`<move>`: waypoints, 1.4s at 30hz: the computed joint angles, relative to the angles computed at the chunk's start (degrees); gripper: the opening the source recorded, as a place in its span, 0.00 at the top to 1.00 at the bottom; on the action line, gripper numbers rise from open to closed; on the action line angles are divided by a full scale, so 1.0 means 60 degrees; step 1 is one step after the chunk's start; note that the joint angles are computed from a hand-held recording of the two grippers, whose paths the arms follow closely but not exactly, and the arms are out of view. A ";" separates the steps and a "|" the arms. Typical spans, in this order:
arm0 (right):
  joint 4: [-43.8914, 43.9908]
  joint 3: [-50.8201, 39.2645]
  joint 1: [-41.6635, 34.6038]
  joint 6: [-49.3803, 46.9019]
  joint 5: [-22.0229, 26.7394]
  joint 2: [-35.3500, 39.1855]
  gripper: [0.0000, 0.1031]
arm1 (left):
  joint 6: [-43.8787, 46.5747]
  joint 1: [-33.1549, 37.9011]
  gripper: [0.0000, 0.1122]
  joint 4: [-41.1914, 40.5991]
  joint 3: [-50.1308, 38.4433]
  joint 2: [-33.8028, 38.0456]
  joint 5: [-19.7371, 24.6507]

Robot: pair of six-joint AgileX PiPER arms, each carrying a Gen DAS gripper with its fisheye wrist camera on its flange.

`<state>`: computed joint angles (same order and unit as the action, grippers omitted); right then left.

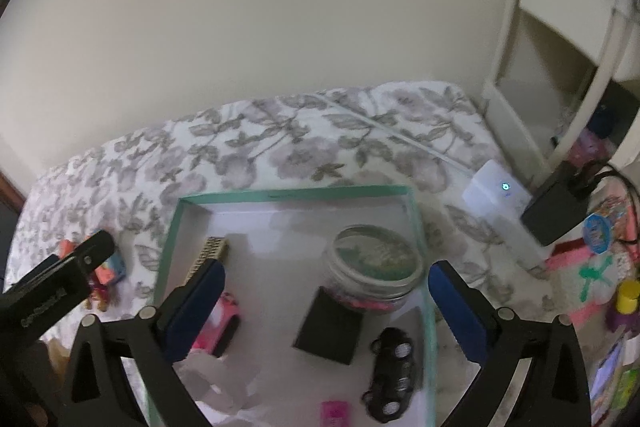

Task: Organize rigid objects
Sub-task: 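Lift both tools out of the tray toward the blocks beside it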

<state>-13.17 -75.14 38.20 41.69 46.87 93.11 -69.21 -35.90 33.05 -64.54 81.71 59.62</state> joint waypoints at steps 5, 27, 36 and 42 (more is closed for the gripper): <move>0.0742 0.0211 0.0037 -0.0378 -0.0809 -0.0146 0.00 | -0.0244 0.0127 0.11 0.0477 0.0383 -0.0522 -0.0257; -0.0787 -0.0933 0.1914 0.0520 -0.0673 0.1142 0.00 | 0.3075 0.4369 0.11 -0.2608 0.2202 -0.2519 -0.1997; -0.0936 -0.1373 0.2672 0.0808 -0.1551 0.1351 0.00 | 0.3553 0.5492 0.11 -0.2416 0.2232 -0.3360 -0.1737; -0.1242 -0.2025 0.3186 0.1023 -0.1609 0.1769 0.00 | 0.5077 0.6654 0.11 -0.2961 0.2115 -0.3729 -0.1572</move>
